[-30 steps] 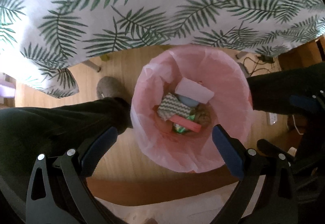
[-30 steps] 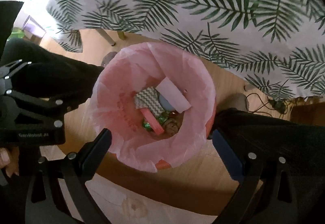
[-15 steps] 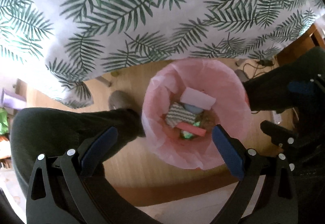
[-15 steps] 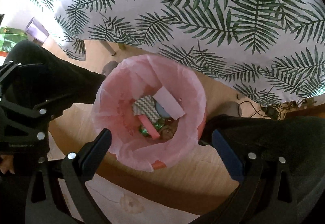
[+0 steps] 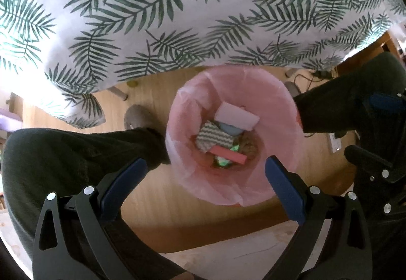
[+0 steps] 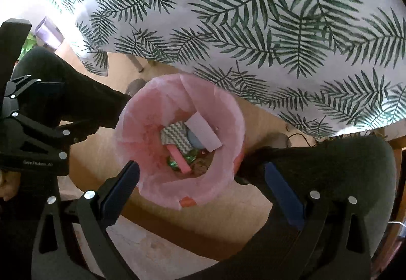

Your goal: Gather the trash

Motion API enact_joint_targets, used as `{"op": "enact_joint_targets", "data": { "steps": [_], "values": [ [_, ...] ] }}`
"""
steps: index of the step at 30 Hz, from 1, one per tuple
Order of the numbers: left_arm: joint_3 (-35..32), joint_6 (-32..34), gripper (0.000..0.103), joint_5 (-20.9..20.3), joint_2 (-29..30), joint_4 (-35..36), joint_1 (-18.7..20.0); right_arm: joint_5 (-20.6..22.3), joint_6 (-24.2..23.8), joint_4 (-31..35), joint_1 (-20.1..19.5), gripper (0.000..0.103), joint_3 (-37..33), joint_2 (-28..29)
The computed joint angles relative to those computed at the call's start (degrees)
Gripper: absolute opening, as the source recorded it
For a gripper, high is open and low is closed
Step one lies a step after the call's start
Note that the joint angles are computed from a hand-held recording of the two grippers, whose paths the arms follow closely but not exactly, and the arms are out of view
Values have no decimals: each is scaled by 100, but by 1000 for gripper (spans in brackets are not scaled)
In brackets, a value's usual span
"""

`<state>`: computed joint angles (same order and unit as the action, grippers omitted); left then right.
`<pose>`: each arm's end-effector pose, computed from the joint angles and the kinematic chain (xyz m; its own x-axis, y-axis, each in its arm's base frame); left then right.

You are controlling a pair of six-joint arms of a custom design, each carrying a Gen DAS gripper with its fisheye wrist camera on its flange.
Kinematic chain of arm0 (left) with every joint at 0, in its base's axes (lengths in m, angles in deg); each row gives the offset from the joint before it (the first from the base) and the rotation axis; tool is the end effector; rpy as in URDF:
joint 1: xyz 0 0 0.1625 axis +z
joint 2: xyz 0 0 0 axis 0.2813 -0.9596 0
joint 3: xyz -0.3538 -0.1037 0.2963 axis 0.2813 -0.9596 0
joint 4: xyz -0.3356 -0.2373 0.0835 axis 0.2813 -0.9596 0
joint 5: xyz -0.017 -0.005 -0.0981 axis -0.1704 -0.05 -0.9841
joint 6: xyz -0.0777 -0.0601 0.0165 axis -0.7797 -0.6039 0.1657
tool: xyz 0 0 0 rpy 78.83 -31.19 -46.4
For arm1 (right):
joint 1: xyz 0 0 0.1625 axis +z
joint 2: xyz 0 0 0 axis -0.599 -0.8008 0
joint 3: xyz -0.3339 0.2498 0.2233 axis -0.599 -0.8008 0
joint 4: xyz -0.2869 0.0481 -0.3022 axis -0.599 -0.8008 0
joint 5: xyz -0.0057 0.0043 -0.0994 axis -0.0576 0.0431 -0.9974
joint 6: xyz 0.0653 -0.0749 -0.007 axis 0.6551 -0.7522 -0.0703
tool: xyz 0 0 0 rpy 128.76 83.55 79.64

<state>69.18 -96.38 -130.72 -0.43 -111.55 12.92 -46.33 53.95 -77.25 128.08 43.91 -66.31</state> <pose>-0.4458 -0.4565 -0.0006 -0.6984 0.0988 -0.7089 0.1779 0.9833 -0.0382 0.0869 -0.4318 0.3969 -0.7066 -0.3879 0.5918 -0.4355 0.8976 0.0684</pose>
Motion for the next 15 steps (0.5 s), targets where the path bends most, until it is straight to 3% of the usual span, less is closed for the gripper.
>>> {"op": "enact_joint_targets", "data": {
  "steps": [15],
  "values": [
    [-164, 168, 97, -23, 139, 275, -33, -24, -60, -311, -48, 98, 127, 77]
  ]
}}
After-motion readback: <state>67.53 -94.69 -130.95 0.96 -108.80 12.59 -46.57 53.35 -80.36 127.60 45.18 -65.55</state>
